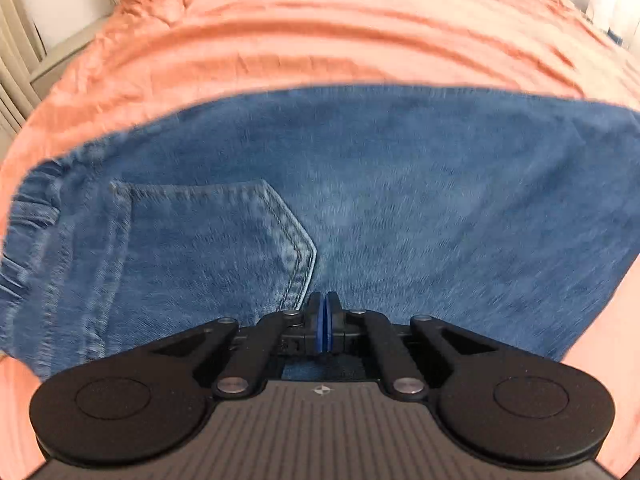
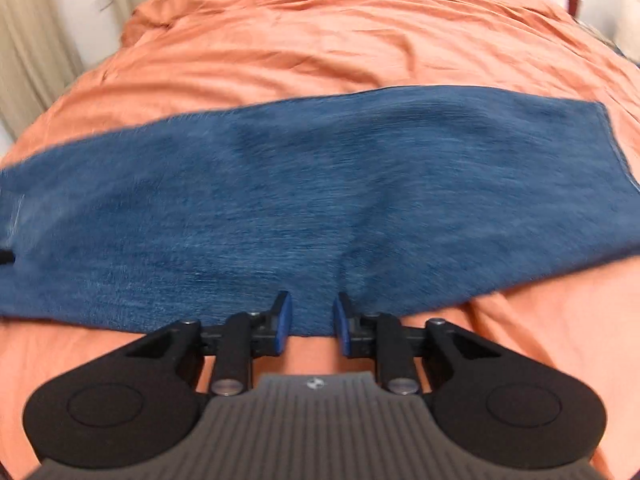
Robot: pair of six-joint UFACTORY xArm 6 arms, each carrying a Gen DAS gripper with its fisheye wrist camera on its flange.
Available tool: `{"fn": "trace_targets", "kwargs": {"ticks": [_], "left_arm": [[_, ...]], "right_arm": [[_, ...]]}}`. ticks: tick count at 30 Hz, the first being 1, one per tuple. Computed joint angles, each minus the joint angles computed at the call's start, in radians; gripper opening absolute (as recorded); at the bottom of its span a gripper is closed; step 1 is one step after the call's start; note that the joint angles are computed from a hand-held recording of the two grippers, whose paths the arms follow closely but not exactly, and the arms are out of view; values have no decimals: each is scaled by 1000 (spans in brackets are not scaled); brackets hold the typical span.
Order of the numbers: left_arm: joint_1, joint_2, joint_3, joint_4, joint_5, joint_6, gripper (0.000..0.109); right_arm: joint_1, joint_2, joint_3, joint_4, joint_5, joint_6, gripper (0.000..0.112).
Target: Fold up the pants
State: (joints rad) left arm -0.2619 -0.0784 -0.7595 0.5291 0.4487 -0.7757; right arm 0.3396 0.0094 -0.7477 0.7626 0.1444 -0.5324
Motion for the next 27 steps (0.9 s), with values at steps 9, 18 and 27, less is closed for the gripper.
{"fn": "trace_targets", "kwargs": {"ticks": [9,18,27], "left_arm": [[-62,83,-174,11,-47,5,20],[-175,421,-506,-161,-56,218,20],[-257,724,-859,-296,27,397,20]], "right_arm": [[-290,-184,25,642,115,-249,46],[-621,17,-97,816,380,-235,50],[-652,258,-257,956,459,-329,19]]}}
